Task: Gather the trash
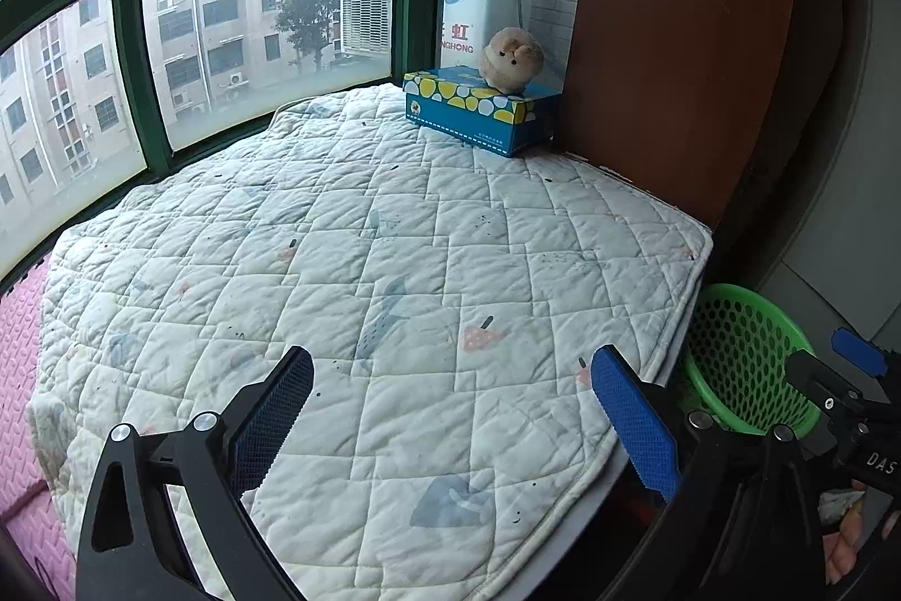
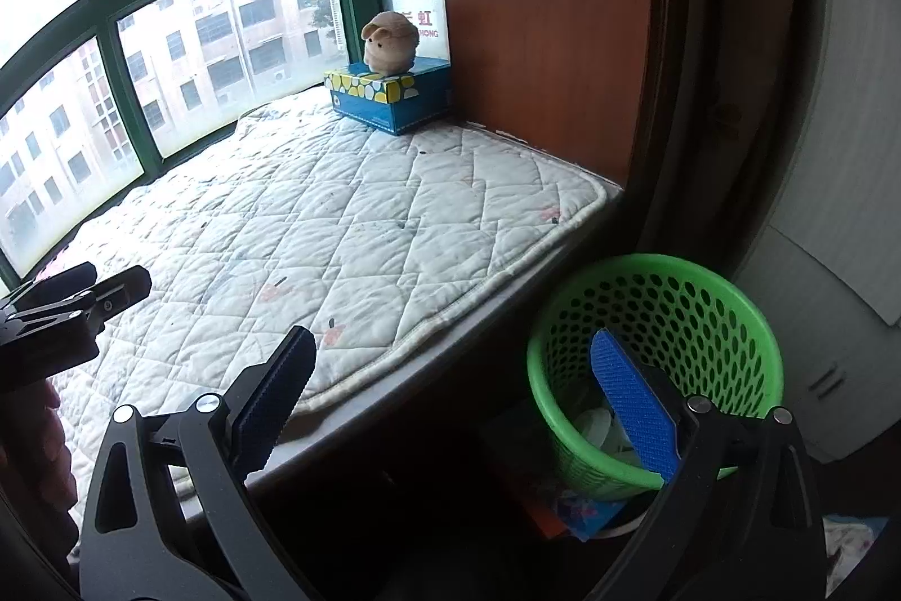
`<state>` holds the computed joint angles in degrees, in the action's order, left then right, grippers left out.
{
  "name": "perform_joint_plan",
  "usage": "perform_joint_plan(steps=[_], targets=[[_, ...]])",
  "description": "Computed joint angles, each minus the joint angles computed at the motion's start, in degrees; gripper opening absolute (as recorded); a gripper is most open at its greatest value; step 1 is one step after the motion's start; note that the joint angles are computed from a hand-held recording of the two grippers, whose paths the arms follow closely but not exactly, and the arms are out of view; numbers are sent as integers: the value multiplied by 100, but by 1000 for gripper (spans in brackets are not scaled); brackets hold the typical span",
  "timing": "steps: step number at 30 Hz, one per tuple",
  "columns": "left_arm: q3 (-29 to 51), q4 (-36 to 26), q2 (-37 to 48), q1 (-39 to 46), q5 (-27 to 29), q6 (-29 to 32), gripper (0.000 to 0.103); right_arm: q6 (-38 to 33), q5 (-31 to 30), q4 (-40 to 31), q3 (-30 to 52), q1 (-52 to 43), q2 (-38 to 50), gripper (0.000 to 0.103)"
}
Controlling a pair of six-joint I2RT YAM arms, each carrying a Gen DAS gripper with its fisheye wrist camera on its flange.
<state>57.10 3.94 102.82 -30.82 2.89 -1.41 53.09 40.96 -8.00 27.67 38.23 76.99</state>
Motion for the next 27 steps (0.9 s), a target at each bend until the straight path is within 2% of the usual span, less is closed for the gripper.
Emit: perform_joint_plan(steps=[27], targets=[[-281,68,-218,292,-435,-293,96,-433,-191,650,214,52,454,97]])
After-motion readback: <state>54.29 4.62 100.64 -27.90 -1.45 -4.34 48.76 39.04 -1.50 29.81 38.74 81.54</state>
